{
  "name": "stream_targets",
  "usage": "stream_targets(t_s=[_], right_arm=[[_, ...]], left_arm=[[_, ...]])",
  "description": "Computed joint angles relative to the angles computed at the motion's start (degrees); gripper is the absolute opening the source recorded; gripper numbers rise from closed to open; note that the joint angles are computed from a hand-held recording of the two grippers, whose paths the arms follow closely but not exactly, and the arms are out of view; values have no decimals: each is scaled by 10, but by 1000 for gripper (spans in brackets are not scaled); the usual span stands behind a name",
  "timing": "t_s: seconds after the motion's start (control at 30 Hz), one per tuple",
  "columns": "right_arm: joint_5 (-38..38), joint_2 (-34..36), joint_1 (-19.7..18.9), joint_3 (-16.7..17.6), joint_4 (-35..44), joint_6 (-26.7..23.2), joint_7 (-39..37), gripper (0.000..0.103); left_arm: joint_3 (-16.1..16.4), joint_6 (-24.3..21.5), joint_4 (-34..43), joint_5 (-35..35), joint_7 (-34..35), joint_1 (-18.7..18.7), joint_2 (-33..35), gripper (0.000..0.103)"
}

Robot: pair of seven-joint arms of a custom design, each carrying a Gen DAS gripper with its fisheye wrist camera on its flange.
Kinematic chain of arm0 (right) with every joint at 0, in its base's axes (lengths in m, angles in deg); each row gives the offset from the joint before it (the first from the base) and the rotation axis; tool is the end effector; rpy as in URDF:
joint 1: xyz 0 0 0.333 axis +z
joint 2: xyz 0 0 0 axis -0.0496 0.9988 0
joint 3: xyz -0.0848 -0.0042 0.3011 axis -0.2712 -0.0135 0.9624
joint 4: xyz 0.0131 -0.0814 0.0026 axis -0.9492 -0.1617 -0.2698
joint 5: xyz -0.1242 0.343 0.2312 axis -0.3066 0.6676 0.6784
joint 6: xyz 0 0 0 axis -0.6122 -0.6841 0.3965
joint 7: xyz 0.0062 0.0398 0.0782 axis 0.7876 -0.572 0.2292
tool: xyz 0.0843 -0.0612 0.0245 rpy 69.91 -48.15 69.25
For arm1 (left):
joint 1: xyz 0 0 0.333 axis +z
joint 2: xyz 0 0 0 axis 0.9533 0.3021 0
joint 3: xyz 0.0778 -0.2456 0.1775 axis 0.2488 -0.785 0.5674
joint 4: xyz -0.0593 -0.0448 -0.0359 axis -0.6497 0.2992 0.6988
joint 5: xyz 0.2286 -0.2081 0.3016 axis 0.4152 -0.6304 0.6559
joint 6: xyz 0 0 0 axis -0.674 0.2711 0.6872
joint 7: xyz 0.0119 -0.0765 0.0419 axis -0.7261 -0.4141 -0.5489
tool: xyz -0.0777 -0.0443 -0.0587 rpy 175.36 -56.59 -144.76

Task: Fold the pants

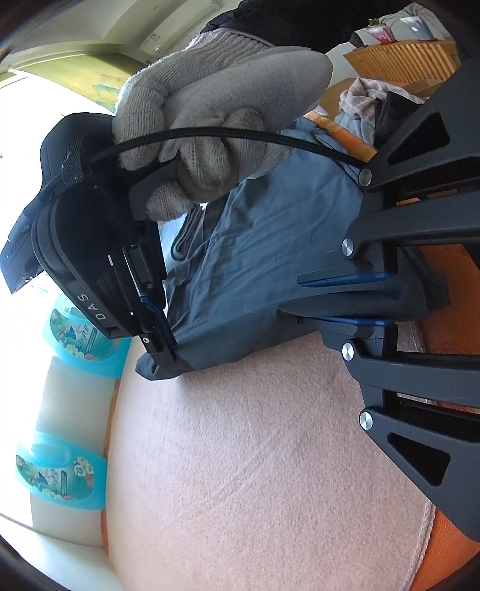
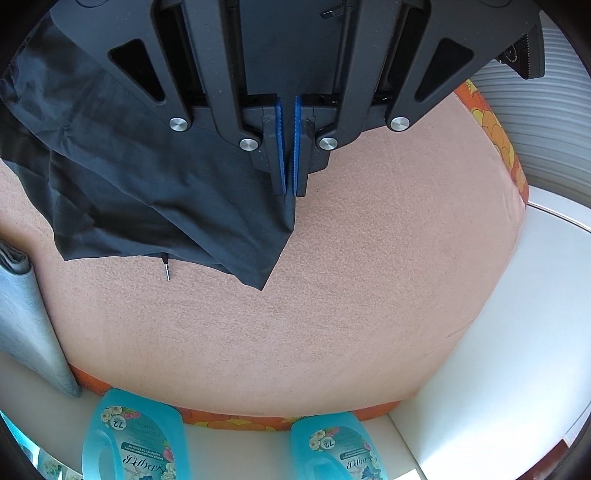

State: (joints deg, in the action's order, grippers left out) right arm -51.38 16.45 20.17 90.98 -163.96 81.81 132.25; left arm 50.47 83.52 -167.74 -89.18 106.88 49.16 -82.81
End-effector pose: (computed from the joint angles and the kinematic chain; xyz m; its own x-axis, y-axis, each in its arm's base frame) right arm 0.5289 0.3116 0.4303 0.0756 -0.9750 -0.2089 -0.9457 -0.0038 -0.3249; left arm 0.3827 -0.1987 0.3836 -0.5930 -0.6471 0.4791 -0.7231 0.1661 -0.6705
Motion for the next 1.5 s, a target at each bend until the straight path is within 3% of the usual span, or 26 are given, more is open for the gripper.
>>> stream_targets(t_s=[0.03, 0.1, 0.13, 0.17, 0.3, 0.4, 0.43, 0.47, 0.5, 0.57, 0.77, 1.07, 1.17, 1.27, 1.5], right_arm=[[-10, 5, 0, 0, 7, -12, 7, 8], [-32, 18, 3, 1, 27, -36, 19, 27], [-53, 45, 8, 4, 58, -41, 29, 50], [-69, 53, 12, 3, 69, -49, 30, 58], [-107, 108, 29, 1, 144, -114, 34, 58], [-100, 133, 34, -1, 174, -150, 24, 58], [-104, 134, 37, -3, 174, -151, 26, 48], [-105, 133, 37, -4, 172, -154, 25, 27], [-94, 127, 34, -4, 165, -148, 22, 17], [-85, 102, 29, -6, 134, -116, 26, 9], [-64, -3, 11, -7, 28, -29, 30, 5], [-73, -210, -43, -9, -148, 48, 79, 4], [-66, -273, -64, -18, -200, 58, 84, 4], [-27, -302, -57, -39, -236, 67, 51, 4], [83, -261, -4, -69, -253, 101, -55, 5]], left_arm=[[0, 1, -2, -5, 8, -1, -4, 12], [-1, 0, 1, -10, 14, -3, -7, 12], [-1, -2, 0, -11, 15, -4, -9, 12], [-1, -2, 0, -13, 19, -5, -11, 12], [-1, -8, 6, -23, 27, -4, -9, 11], [-1, -11, 6, -26, 32, -2, -9, 10], [-1, -12, 6, -29, 36, -1, -7, 10], [-1, -14, 6, -29, 37, 0, -8, 10], [2, -21, 3, -26, 37, 2, -11, 10], [6, -33, 3, -24, 37, 4, -15, 9], [14, -85, 15, -10, 43, 5, -23, 8], [-5, -140, 75, -2, 68, -25, -5, 8], [-21, -131, 97, -6, 82, -37, 12, 8], [-22, -130, 94, -6, 94, -40, 12, 8], [-26, -56, 55, 44, 43, -32, -17, 8]])
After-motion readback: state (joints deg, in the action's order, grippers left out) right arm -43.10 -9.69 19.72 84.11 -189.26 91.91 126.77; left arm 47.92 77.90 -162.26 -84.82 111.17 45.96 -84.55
